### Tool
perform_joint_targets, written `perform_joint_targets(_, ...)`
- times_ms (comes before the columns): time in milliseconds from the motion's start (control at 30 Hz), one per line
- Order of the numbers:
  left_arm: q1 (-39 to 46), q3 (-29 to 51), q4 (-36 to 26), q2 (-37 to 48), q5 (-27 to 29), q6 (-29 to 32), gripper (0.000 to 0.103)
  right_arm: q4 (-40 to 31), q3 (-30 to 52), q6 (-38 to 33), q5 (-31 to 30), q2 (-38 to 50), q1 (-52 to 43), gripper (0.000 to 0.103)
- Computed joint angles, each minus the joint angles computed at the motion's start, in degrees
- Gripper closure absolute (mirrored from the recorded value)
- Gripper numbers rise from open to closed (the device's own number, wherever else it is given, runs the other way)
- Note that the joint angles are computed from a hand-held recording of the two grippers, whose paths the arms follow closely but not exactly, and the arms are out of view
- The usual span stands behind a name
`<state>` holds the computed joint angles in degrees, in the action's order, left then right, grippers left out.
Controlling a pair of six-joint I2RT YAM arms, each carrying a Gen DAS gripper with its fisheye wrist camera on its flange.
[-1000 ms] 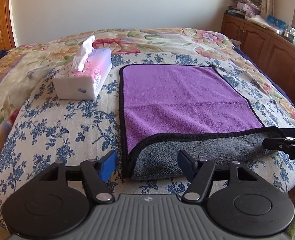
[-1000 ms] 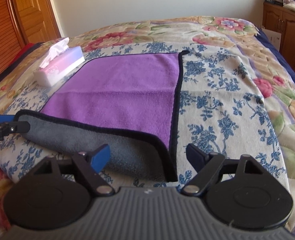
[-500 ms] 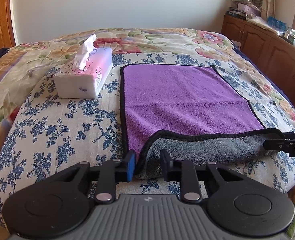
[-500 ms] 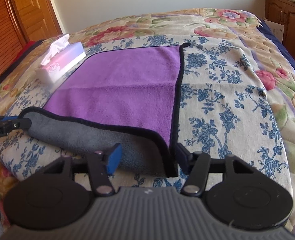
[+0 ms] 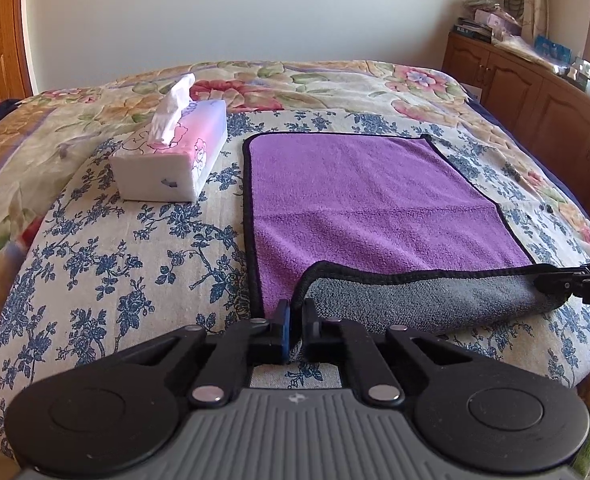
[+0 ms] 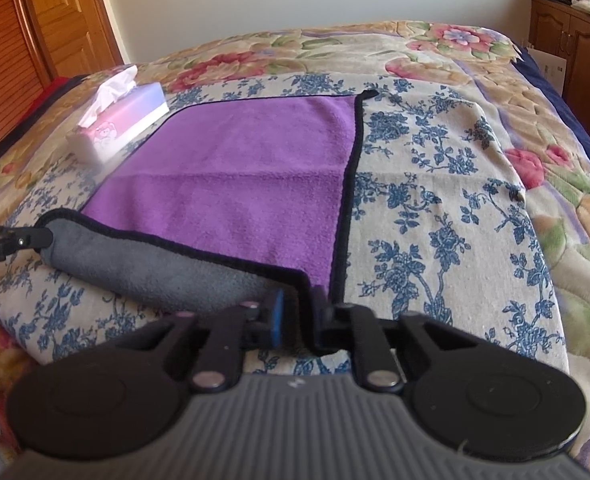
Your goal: Fold towel
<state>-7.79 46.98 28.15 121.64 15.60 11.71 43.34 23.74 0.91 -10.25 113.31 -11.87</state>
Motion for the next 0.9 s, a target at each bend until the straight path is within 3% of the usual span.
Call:
perform_joint_targets(333,0.46,-0.61,0.51,-0.78,0.63,-0.30,0.097,1.35,-0.77,-0.46,-0.36,-0.82,-0.45,0.098)
perform_joint_targets(900,0.37,-1.21,0.75,-2.88,1.17,-1.06,0.098,4.20,-1.65,-0.92,-1.61,-2.15,-0.76,0.099)
